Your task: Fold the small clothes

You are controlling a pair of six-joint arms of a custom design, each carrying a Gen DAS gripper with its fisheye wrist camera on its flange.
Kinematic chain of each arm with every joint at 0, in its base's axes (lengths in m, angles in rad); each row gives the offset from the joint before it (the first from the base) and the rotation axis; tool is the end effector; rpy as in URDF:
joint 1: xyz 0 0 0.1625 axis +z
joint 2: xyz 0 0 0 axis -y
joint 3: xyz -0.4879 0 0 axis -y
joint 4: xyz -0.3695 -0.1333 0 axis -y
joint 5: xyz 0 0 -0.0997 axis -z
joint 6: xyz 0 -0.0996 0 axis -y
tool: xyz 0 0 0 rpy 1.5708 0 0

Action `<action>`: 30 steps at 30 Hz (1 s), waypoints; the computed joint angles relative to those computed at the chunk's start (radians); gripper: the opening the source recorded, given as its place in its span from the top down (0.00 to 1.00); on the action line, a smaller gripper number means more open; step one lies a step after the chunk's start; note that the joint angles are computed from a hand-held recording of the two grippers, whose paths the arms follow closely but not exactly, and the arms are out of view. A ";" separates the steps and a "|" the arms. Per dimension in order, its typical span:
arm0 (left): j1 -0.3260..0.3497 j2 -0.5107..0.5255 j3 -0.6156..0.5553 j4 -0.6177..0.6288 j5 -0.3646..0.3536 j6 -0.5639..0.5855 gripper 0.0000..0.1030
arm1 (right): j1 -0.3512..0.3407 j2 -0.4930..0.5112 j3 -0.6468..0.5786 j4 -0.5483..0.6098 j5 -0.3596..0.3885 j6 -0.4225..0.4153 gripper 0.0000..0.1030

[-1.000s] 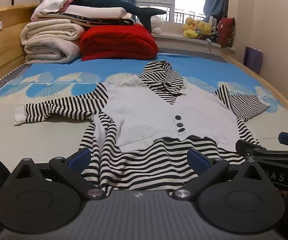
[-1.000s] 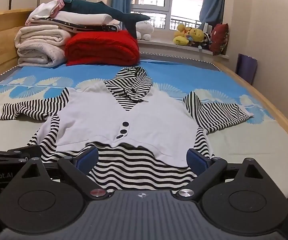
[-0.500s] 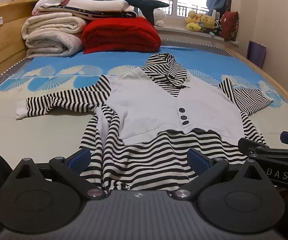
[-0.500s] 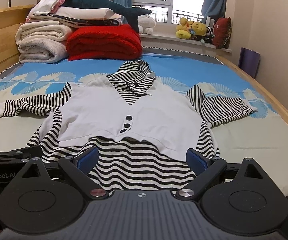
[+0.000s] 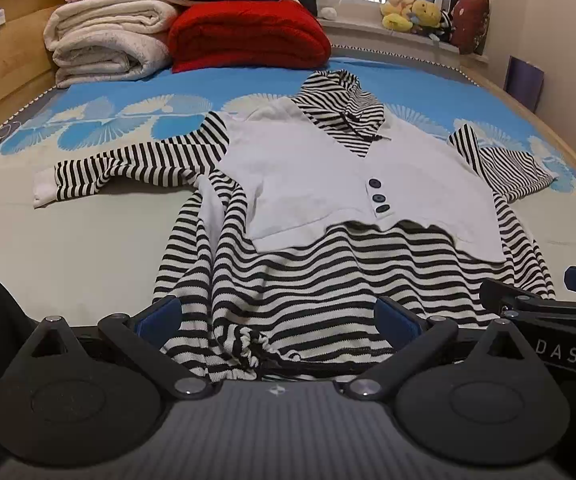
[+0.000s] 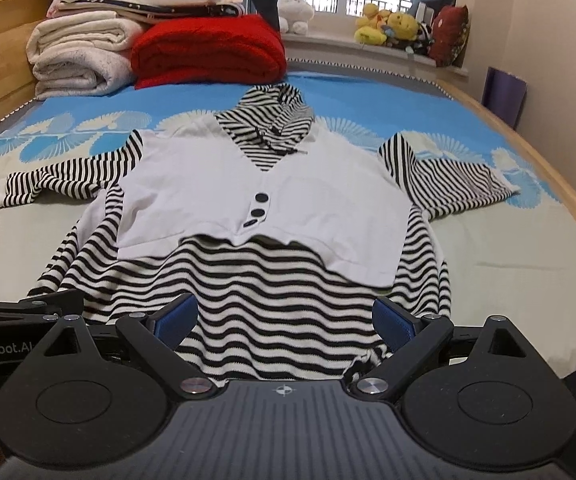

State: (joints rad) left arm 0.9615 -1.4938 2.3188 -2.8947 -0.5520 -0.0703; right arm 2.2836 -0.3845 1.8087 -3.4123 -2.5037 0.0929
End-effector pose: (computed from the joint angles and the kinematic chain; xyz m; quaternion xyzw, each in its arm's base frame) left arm -0.0505 -0.4535 0.3794 0.1092 0.8475 -0.3607 0.3737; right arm 0.4467 -0.4353 -0.0338 0.1778 -0.8606 0.3427 0.3322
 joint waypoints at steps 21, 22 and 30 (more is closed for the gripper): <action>0.003 0.003 -0.004 0.022 -0.002 -0.018 0.01 | -0.004 -0.005 -0.004 0.039 0.001 0.020 0.08; 0.003 0.003 -0.004 0.023 -0.002 -0.019 0.01 | -0.004 -0.005 -0.004 0.039 0.001 0.020 0.08; 0.003 0.004 -0.003 0.020 -0.002 -0.018 0.01 | -0.003 -0.004 -0.006 0.038 0.000 0.019 0.08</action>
